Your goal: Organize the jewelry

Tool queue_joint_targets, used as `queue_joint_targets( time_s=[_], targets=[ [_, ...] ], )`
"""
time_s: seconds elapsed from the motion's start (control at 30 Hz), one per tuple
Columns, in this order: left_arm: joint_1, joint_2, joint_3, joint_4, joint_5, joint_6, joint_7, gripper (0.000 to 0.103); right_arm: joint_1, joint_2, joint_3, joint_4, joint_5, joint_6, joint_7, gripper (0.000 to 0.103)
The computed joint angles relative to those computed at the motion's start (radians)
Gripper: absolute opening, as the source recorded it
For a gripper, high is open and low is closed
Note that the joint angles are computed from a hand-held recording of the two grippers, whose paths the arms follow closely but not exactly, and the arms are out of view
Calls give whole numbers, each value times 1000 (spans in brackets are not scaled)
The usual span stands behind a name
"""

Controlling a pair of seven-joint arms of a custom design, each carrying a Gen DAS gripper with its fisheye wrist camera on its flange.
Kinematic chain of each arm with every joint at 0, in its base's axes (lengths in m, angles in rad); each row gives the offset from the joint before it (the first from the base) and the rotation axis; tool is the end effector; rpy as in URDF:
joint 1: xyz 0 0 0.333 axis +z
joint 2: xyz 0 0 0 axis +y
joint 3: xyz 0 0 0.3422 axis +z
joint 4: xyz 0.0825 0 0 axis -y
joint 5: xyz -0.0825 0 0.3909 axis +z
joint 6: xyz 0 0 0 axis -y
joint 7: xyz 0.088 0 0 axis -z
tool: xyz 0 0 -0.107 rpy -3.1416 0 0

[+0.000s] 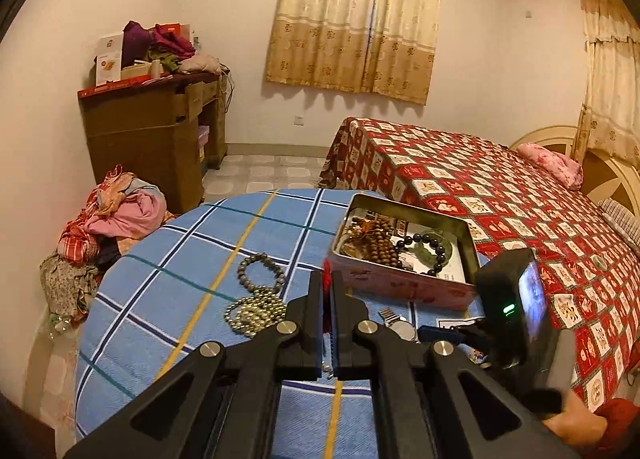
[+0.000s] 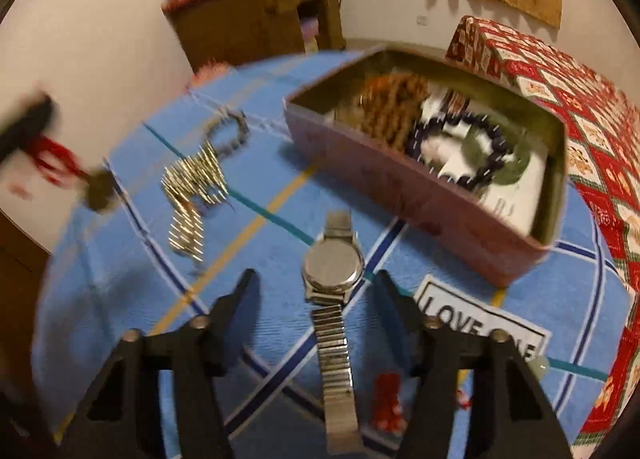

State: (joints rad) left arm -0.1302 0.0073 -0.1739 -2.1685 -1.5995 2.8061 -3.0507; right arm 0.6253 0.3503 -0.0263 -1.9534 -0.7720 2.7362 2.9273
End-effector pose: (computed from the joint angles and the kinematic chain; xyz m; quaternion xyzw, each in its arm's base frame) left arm 0.5483 -0.1218 0.4450 -0.4297 0.7614 -0.4553 0.1682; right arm 0.5275 0.3943 0.3573 -0.6400 0.7082 -0.1813 0.2366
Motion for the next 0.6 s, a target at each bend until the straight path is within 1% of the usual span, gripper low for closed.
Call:
queue_joint_targets(
  time_s=[0.03,0.07,0.1,0.13,0.2,0.23,0.27,0.3,0.33,0.37,0.4,0.43,0.47,0.5,0.53,0.57,0.6],
  targets=[
    [3,2,3,1,0,-2,0,1,24,2,-13,15,-38,-53,12,49],
    [4,5,3,3,-1,-3,-3,1,24,1,-4,21,-30,-91,-6,47],
    [6,8,4,5,2,-7,-11,1,20,-4,4,23,-25,-114,-15,37],
    [7,9,4,6,2,-9,-14,1,8,-12,11,11,-16,-99,-14,36],
    [8,7,3,4,-4,-10,-5,1,-24,-39,17,-36,13,-18,11,35],
    [9,6,3,3,-5,-10,-2,1,-29,-60,9,-66,6,22,44,35],
    [9,5,3,3,-9,-13,1,1,-23,-88,-7,-96,-29,51,100,35],
    [10,6,4,5,-9,-16,0,1,-12,-123,-29,-130,-95,90,186,32],
    [10,7,4,6,-7,-19,-2,1,-11,-156,-42,-157,-166,131,274,21],
    [9,8,3,8,-3,-22,-4,1,-14,-182,-46,-174,-220,160,339,21],
    [8,9,1,11,-2,-24,-2,1,-13,-213,-56,-190,-302,179,429,21],
    [4,11,-3,16,-8,-18,7,1,-12,-240,-53,-194,-362,154,483,21],
    [1,12,-6,20,-13,-13,15,1,-15,-252,-40,-187,-383,119,496,21],
    [-2,14,-8,25,-14,-12,15,1,-22,-274,-32,-193,-422,101,525,17],
    [-5,16,-10,31,-8,-17,9,1,-36,-286,-24,-198,-446,113,551,7],
    [-7,18,-12,36,-6,-18,11,1,-51,-293,-18,-198,-484,137,594,7],
    [-12,21,-15,43,-9,-13,19,1,-63,-313,-12,-207,-538,141,651,7]
  ],
)
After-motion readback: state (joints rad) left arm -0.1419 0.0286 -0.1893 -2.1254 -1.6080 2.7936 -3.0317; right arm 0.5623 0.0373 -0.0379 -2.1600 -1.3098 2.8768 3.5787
